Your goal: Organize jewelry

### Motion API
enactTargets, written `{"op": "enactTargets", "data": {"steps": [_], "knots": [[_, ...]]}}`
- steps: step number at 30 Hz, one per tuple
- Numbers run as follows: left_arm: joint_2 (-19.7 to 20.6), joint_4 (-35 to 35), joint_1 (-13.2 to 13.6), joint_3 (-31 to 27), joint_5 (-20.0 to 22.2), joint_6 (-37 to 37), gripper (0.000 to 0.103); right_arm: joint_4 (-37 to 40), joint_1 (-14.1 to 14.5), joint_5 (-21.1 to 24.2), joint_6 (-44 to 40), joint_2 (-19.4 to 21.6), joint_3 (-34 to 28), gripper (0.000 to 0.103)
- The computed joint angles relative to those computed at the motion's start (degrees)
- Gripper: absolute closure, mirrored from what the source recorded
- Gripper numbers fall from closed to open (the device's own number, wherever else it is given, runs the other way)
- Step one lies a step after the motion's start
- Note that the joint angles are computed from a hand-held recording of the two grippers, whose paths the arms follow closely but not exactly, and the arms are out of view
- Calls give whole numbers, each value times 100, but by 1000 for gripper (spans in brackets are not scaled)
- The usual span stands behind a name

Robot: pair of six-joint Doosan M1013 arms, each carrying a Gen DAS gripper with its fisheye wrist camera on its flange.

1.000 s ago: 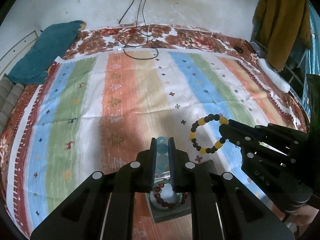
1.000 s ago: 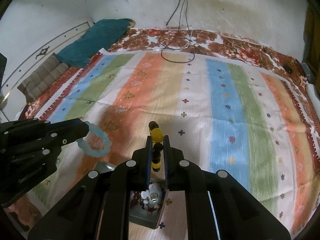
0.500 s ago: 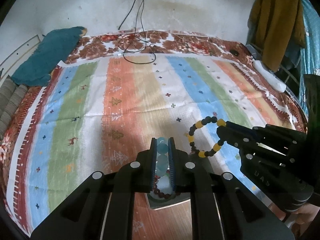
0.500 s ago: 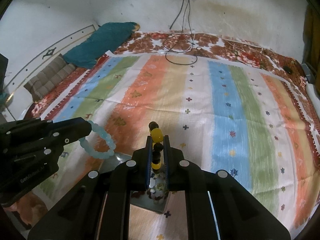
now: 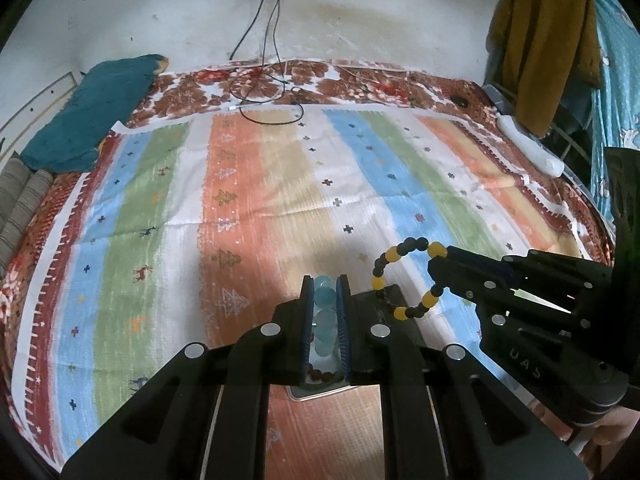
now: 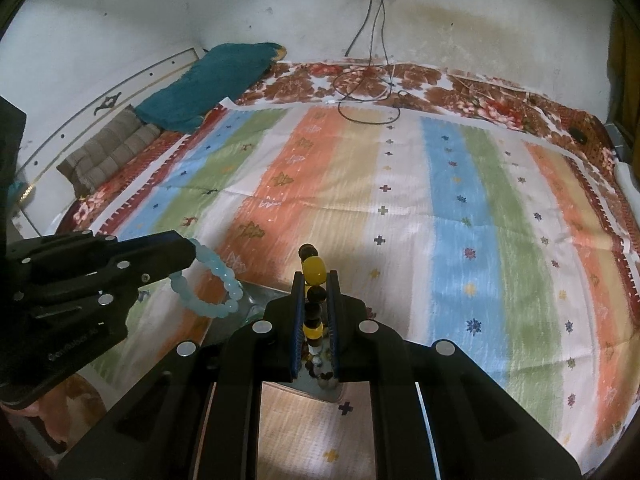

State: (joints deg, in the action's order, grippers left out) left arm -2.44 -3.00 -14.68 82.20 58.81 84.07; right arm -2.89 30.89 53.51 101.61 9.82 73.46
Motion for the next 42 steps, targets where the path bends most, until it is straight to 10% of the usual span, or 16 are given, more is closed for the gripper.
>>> {"op": "enactTargets", "data": {"steps": [9, 23, 42], "knots": [[67, 146, -18, -46, 255, -173, 86, -47, 32, 283, 36, 50, -56, 89], [-124, 44, 32, 163, 356, -42, 61, 427, -117, 638, -97, -122, 74, 55], [-566, -342, 88, 567, 152, 170, 37, 134, 9, 229, -103, -550, 507, 33]]}}
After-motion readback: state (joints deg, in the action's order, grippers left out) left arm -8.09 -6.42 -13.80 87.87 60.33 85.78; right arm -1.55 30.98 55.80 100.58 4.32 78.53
